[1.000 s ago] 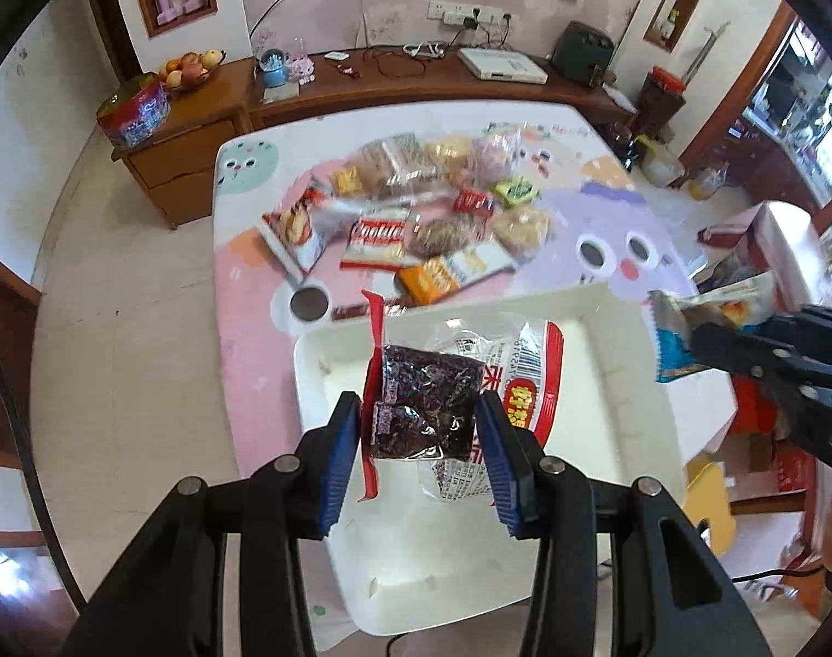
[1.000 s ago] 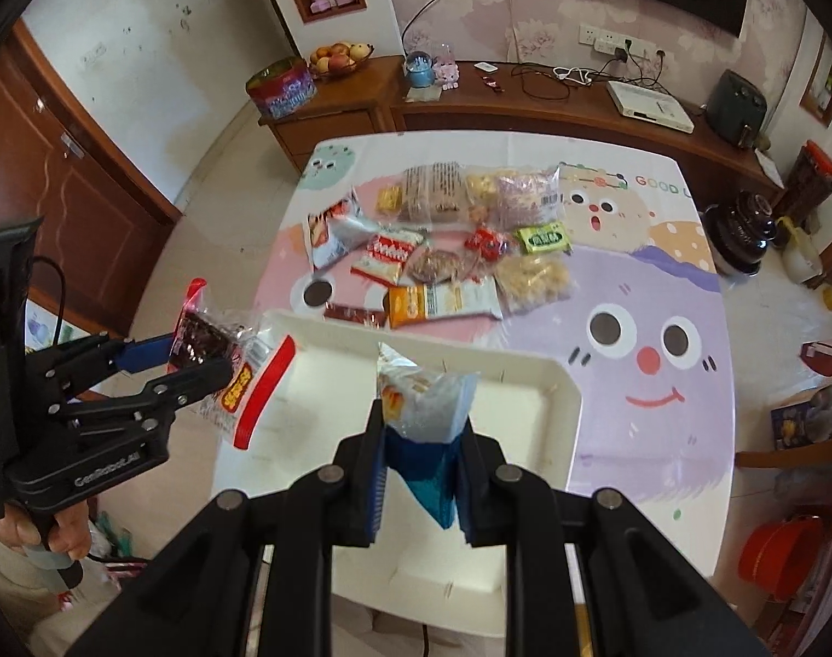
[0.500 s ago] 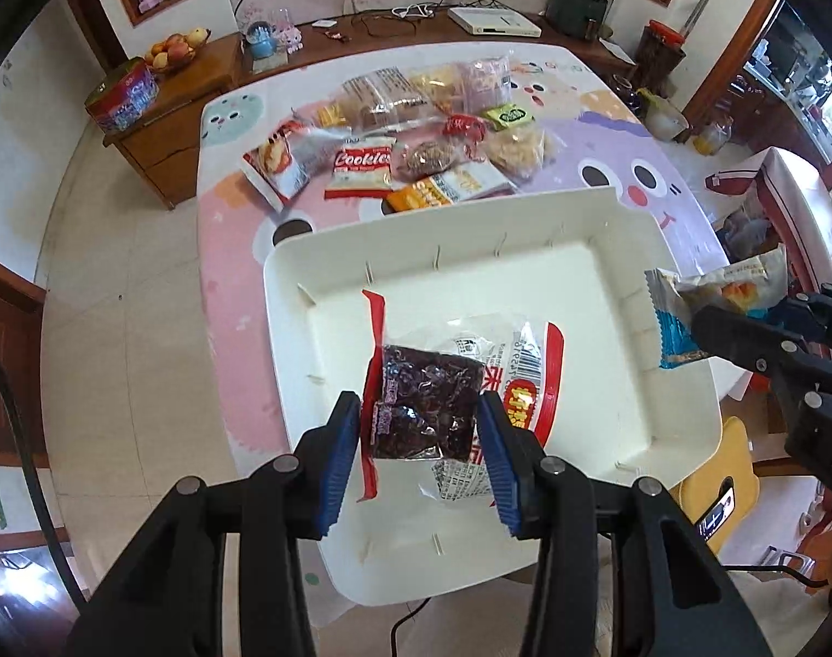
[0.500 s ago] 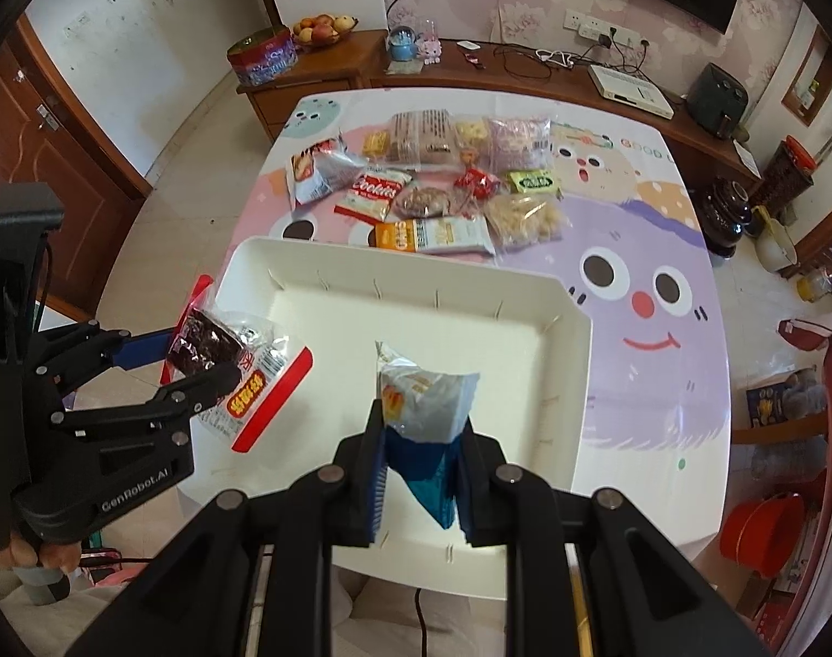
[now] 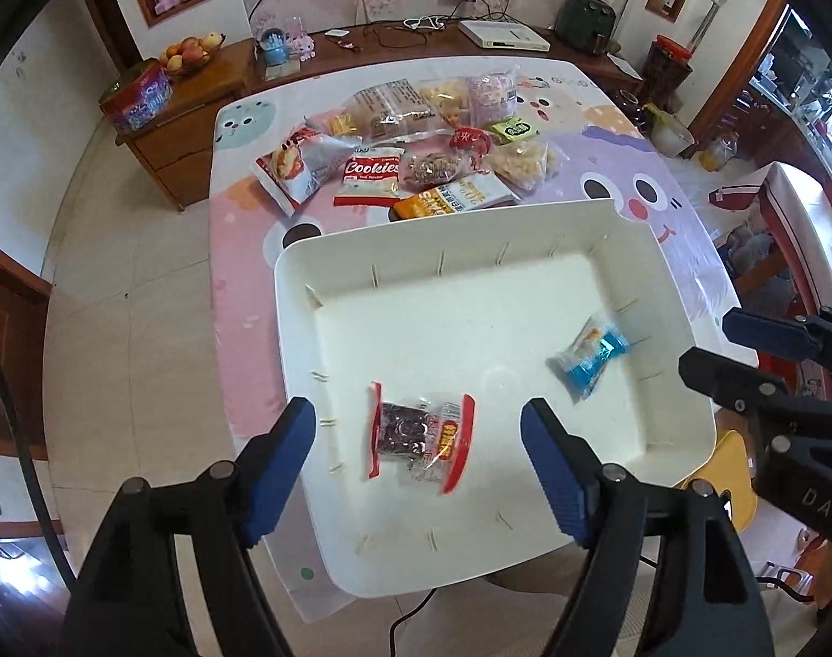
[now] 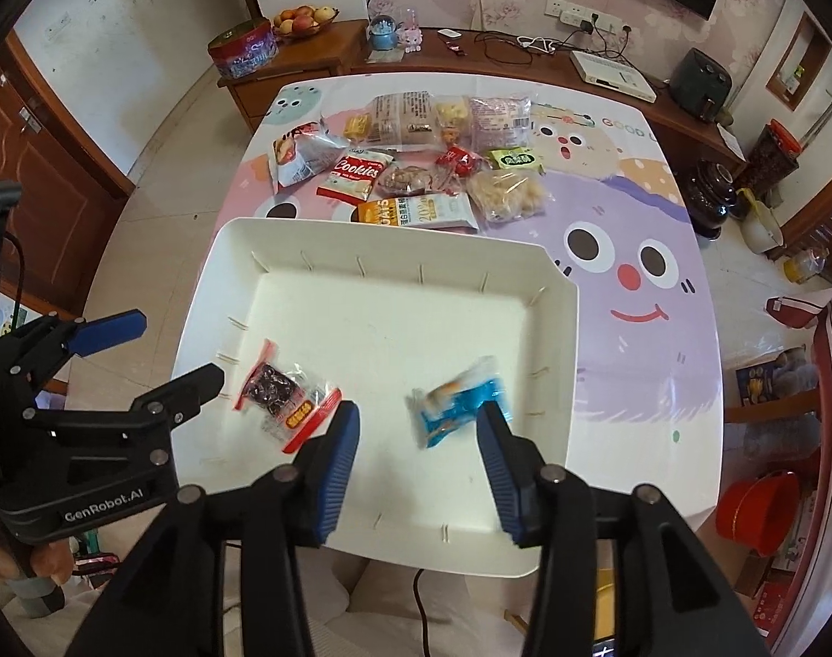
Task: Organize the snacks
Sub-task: 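Move both grippers back toward the snack pile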
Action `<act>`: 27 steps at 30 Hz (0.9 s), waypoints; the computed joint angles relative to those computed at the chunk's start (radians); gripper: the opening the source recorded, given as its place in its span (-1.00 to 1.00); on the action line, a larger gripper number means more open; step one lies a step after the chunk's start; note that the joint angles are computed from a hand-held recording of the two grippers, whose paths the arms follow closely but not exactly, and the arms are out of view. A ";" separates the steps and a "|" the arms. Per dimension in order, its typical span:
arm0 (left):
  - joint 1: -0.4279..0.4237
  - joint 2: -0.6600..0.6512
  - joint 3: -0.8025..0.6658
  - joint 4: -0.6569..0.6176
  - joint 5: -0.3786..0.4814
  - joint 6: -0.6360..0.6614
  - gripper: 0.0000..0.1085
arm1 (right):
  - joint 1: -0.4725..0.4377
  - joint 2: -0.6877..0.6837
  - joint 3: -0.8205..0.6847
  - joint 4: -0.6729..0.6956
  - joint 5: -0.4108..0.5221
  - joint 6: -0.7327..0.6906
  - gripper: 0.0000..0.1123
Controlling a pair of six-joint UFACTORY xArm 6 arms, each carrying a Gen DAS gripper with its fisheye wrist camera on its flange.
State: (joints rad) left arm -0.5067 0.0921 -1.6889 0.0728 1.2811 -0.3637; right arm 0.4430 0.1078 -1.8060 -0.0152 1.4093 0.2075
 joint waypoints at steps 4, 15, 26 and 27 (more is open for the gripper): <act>-0.006 -0.002 -0.005 0.020 -0.005 -0.010 0.41 | 0.002 0.003 -0.005 0.004 0.009 -0.010 -0.19; -0.008 0.001 -0.012 0.041 -0.005 -0.039 0.41 | 0.007 0.026 -0.029 0.015 0.013 -0.050 -0.19; 0.007 0.036 -0.045 0.028 0.009 -0.063 0.42 | -0.018 0.056 -0.056 0.043 0.019 -0.073 -0.19; 0.009 0.042 -0.051 0.026 0.011 -0.064 0.42 | -0.022 0.063 -0.063 0.047 0.020 -0.076 -0.19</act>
State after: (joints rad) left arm -0.4981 0.1346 -1.7399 0.0993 1.2920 -0.4279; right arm 0.4215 0.1712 -1.8694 0.0317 1.4296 0.1311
